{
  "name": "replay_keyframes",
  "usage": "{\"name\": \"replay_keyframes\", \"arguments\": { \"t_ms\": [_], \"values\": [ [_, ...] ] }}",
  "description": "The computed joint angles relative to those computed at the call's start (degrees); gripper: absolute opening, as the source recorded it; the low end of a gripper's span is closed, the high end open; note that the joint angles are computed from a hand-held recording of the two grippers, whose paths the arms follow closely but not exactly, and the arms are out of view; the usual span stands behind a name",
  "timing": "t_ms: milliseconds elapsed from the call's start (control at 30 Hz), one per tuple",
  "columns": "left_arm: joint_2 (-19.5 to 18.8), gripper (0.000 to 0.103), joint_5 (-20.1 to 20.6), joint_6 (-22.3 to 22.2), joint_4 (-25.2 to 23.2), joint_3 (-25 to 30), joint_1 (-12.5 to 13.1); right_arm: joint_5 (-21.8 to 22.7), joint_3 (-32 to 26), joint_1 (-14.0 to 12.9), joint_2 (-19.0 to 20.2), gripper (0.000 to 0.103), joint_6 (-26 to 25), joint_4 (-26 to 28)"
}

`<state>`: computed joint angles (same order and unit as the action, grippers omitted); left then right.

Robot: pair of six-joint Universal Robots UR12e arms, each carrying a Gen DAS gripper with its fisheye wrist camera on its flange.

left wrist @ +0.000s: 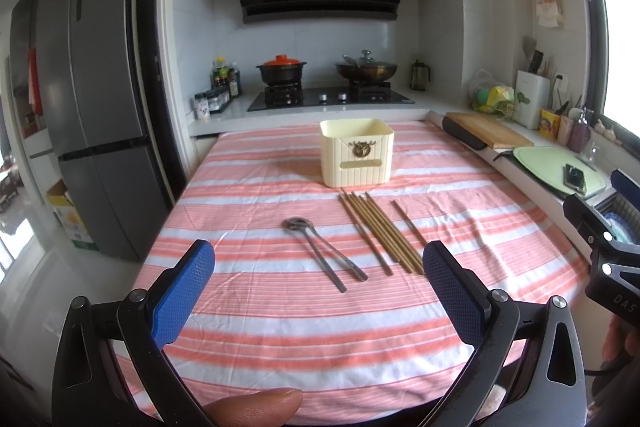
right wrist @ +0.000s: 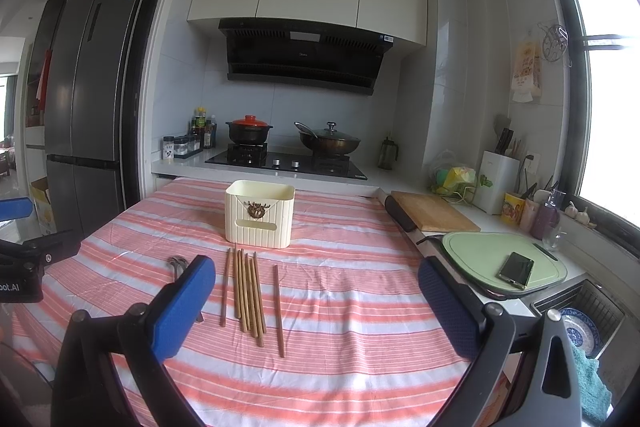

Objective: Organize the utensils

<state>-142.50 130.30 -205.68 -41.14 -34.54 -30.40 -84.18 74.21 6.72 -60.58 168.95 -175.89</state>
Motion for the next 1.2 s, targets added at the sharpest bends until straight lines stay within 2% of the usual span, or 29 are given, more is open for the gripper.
{"name": "replay_keyframes", "arguments": {
  "t_ms": [1200],
  "values": [
    [-0.3, 0.103, 0.0, -0.2, -0.1, -1.0, 0.1, 0.4, -0.2, -0.3, 0.1, 0.103, 0.1, 1.0]
  ]
}}
